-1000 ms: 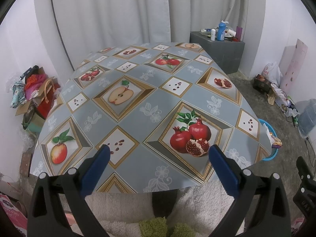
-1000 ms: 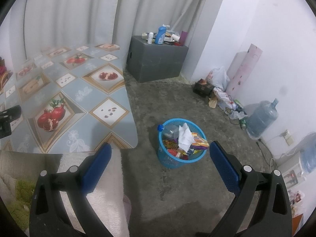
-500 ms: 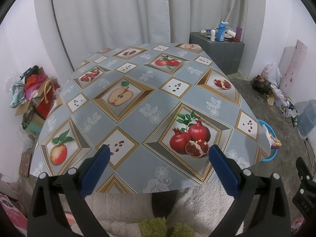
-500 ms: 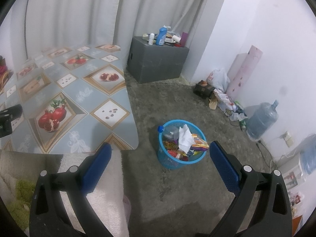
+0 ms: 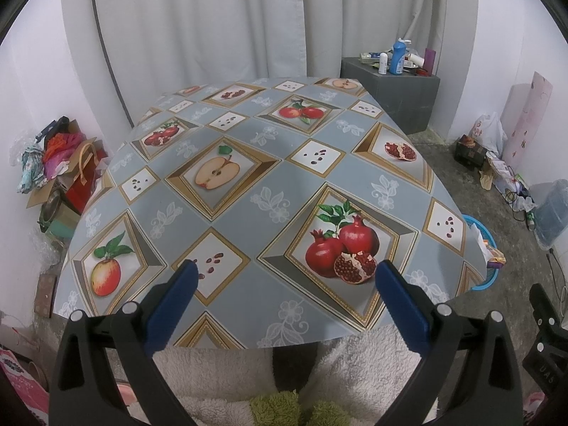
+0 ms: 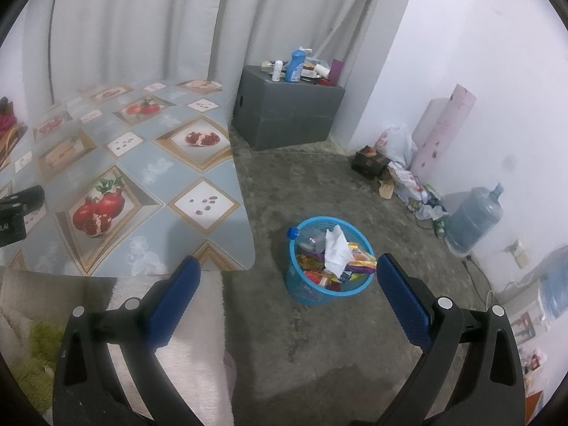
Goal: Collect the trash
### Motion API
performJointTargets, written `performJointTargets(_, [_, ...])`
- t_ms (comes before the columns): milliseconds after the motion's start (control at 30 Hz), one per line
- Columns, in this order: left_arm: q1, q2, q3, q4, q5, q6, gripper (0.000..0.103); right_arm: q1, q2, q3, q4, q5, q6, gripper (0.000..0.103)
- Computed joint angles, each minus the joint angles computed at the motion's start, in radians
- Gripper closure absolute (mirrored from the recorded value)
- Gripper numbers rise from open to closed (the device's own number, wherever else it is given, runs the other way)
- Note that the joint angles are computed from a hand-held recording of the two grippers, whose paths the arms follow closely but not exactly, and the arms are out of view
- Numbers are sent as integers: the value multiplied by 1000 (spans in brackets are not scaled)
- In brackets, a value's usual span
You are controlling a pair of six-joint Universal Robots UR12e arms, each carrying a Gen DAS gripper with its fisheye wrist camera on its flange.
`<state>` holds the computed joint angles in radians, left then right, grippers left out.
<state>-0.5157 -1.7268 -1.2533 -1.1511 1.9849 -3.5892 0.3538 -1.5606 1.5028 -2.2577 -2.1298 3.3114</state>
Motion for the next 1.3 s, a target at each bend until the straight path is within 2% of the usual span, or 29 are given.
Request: performJointTargets(1300, [1,0,0,-1,-2,2,5,10,3,1,-1,-10,14,8])
